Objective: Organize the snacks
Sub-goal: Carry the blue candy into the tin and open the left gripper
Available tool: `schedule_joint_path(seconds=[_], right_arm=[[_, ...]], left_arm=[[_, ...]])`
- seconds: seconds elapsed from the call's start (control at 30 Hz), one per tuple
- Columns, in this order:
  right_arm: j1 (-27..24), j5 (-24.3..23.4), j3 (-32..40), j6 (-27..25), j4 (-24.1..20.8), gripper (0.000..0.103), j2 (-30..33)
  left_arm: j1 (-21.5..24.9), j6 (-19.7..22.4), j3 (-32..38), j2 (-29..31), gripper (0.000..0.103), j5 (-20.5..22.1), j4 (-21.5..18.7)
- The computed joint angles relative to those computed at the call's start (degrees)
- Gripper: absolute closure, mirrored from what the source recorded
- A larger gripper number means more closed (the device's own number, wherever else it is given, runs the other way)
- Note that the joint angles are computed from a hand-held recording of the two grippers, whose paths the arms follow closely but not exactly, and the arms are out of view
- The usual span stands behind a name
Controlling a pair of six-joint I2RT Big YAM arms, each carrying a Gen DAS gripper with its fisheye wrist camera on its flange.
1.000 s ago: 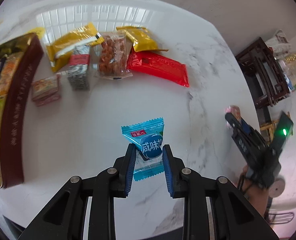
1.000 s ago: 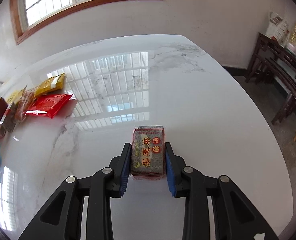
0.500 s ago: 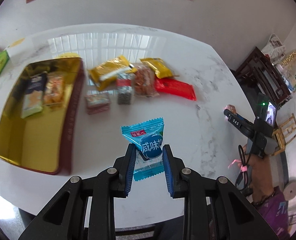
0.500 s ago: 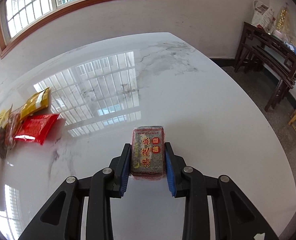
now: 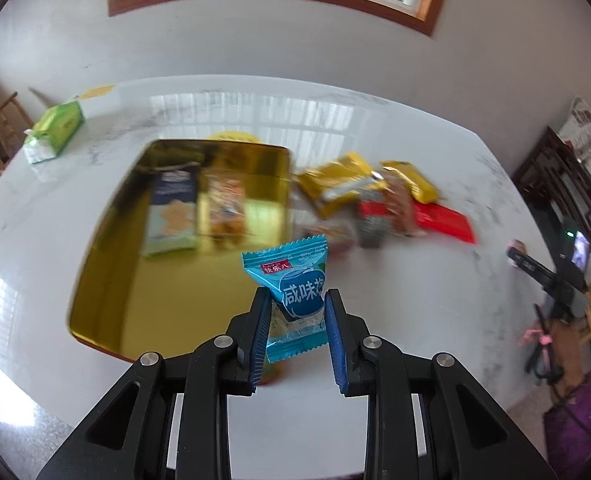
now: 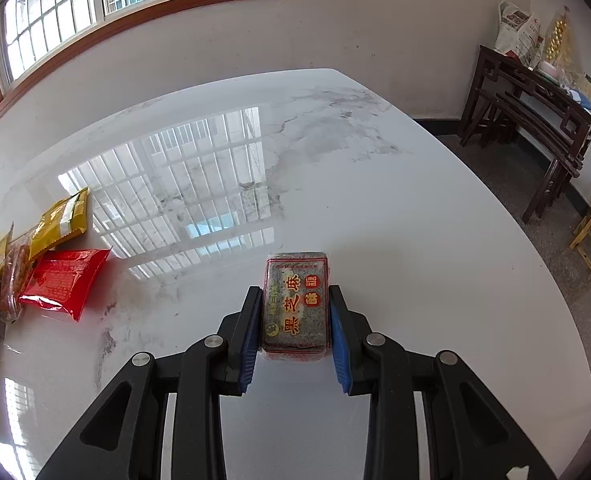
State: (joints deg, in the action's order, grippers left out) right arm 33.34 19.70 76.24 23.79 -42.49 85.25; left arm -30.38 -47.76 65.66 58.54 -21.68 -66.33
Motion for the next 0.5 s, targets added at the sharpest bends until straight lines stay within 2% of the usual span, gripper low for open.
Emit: schedule_joint_path(seconds=[0.1, 0.27, 0.5], right_arm=[[-0.07, 0.27, 0.33, 0.08, -0.24, 0.074, 0.22], [0.02, 0.96, 1.02, 0.42, -0.79, 0.074, 0.74], [0.24, 1.47, 1.29, 0.39, -1.15, 0.074, 0.91]], left_arm=[[2.47, 1.74, -2.24, -1.56, 0.075, -1.77, 0.2], [7.96, 4.09, -5.97, -3.59, 0.075, -0.53, 1.09], [12.25, 6.67, -10.01, -5.3, 0.075, -1.31, 3.78]])
